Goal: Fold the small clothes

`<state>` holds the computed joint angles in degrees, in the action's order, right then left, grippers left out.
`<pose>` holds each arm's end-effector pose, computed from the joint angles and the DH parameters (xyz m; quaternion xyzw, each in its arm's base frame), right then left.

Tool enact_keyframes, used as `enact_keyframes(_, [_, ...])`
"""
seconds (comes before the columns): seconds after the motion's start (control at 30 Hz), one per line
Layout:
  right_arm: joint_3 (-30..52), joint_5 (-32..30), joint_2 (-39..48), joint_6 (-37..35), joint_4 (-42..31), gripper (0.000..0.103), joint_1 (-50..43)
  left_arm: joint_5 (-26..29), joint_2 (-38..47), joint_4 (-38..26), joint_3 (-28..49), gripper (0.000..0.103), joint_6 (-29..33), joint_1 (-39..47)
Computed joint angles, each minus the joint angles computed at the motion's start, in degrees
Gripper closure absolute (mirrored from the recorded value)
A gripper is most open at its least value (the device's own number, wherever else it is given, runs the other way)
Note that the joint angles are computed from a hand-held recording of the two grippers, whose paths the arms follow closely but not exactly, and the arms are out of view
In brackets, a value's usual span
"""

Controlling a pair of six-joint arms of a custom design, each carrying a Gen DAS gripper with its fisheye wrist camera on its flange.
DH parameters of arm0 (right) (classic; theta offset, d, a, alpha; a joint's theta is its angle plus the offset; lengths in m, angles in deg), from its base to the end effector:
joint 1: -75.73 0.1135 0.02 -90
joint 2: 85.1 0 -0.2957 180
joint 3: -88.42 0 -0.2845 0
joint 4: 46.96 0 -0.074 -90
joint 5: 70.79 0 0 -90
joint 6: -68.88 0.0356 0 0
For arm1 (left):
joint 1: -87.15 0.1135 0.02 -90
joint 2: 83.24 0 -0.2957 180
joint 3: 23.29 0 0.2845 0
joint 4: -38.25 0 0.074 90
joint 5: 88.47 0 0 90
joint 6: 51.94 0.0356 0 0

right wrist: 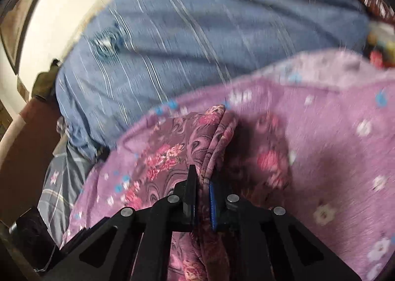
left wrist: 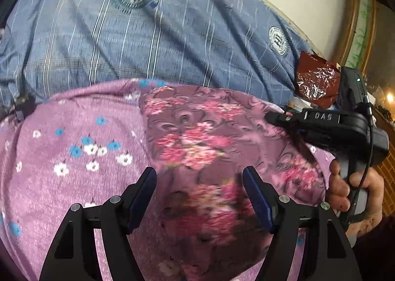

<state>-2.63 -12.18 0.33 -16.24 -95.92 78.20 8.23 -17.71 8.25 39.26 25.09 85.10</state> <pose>0.3525 0.0338 0.3513 -0.0838 0.8928 0.2732 0.3482 0.2730 -0.0139 0.3083 -0.0557 0.8759 -0.1132 0.4657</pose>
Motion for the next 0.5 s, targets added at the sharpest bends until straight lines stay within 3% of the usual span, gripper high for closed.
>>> enact_keyframes(0.1, [-0.15, 0.29, -0.69, 2.71, 2.64, 0.096, -2.22, -2.16, 1.53, -1.38, 0.38, 0.031, 2.09, -1.59])
enact_keyframes(0.23, [6.58, -0.32, 8.86, 0.57, -9.99, 0.095, -4.20, -6.23, 6.05, -6.03, 2.89, 0.030, 4.02, -3.09])
enact_keyframes(0.5, [10.00, -7.39, 11.19, -2.92, -19.60, 0.093, -8.14, -5.90, 7.09, -7.08, 3.75, 0.029, 4.51, -1.53])
